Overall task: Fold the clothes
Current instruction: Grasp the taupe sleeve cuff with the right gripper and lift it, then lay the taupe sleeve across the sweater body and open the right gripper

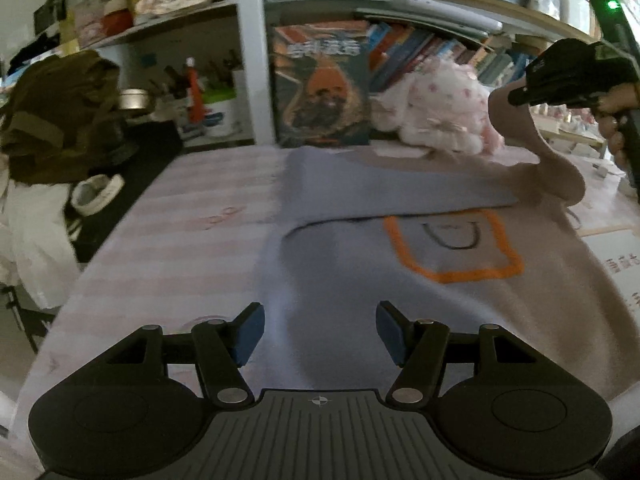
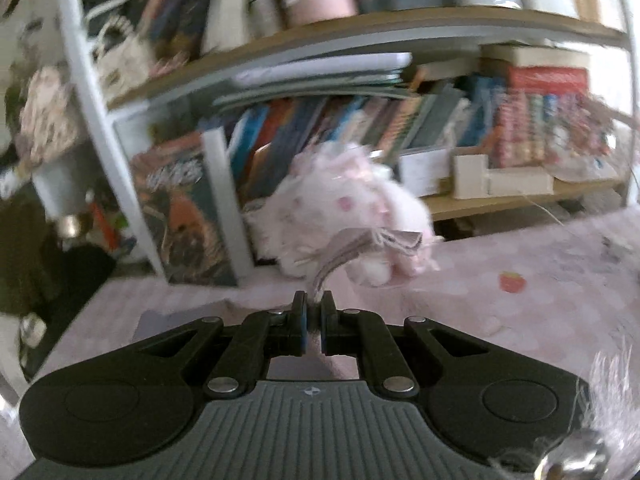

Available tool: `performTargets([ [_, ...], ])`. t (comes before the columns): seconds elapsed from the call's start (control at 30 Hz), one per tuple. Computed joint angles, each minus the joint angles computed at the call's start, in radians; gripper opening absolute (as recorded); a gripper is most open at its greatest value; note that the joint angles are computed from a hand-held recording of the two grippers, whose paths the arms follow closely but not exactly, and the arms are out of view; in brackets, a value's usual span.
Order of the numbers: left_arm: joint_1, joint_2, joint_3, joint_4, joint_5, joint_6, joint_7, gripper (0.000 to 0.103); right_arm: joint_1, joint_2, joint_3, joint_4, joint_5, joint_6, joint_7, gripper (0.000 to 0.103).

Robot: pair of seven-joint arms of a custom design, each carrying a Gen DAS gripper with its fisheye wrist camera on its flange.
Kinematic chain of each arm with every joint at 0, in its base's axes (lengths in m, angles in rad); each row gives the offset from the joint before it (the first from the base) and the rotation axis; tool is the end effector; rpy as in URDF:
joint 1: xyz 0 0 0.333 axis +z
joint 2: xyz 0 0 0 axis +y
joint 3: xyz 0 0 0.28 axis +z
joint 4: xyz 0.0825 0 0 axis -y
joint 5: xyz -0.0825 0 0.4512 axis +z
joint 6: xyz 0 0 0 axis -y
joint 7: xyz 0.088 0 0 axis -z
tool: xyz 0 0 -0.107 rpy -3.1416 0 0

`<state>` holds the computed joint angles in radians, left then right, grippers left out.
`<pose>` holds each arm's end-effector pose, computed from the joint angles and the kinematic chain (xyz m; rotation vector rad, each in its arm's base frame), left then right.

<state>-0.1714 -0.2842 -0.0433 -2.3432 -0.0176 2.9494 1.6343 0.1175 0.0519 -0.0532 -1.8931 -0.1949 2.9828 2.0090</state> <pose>0.5633 -0.1225 0.4871 -1.4678 1.9224 -0.8741 0.6811 0.0581 0.5404 -1.3959 1.7026 -0.7735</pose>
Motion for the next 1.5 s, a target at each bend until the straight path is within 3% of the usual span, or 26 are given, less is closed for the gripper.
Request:
performTargets([
  [0.1,-0.007,-0.003,0.039,-0.006,-0.035,0.002,0.044,0.063,0.044,0.067,-0.020,0.084,-0.164,-0.040,0.126,0.006],
  [0.2,-0.015,-0.003,0.070,-0.007,-0.081,-0.007,0.095,0.063,0.090,0.126,-0.035,0.157,-0.236,-0.078,0.153,0.006],
  [0.47,-0.017,-0.009,0.098,-0.014,-0.176,-0.024,0.221,0.063,0.176,0.272,-0.035,0.319,-0.248,-0.194,-0.012,0.006],
  [0.6,-0.009,-0.011,0.098,-0.015,-0.199,-0.028,0.253,0.063,0.181,0.320,-0.001,0.370,-0.160,-0.244,-0.181,0.010],
  [0.67,-0.012,-0.009,0.103,-0.012,-0.217,-0.029,0.272,0.063,0.182,0.329,0.014,0.376,-0.113,-0.248,-0.258,0.038],
  [0.7,-0.015,-0.007,0.105,-0.010,-0.228,-0.029,0.283,0.063,0.180,0.320,0.022,0.359,-0.086,-0.219,-0.287,0.043],
  [0.87,-0.052,-0.001,0.132,0.000,-0.317,-0.030,0.377,0.063,0.072,0.228,0.172,0.227,0.273,-0.102,-0.592,0.050],
  [0.93,-0.070,0.004,0.143,0.007,-0.364,-0.041,0.426,0.063,0.042,0.174,0.209,0.161,0.402,-0.083,-0.697,0.051],
  [1.0,-0.069,0.013,0.139,0.021,-0.396,-0.071,0.457,0.063,0.051,0.113,0.194,0.088,0.452,-0.079,-0.714,0.053],
  [1.07,-0.052,0.024,0.123,0.038,-0.410,-0.114,0.468,0.063,0.083,0.041,0.144,0.002,0.414,-0.079,-0.645,0.053],
  [1.17,-0.024,0.034,0.105,0.059,-0.443,-0.190,0.480,0.062,0.095,-0.094,0.086,-0.160,0.195,-0.090,-0.388,0.053],
  [1.23,-0.009,0.034,0.099,0.067,-0.482,-0.235,0.495,0.059,0.041,-0.199,0.105,-0.273,0.021,-0.126,-0.182,0.053],
  [1.3,0.006,0.029,0.089,0.066,-0.510,-0.262,0.503,0.045,-0.031,-0.312,0.150,-0.379,-0.097,-0.189,-0.021,0.051],
  [1.5,0.042,0.043,0.065,0.096,-0.547,-0.354,0.480,0.043,-0.125,-0.597,0.214,-0.617,-0.106,-0.358,0.180,0.044],
])
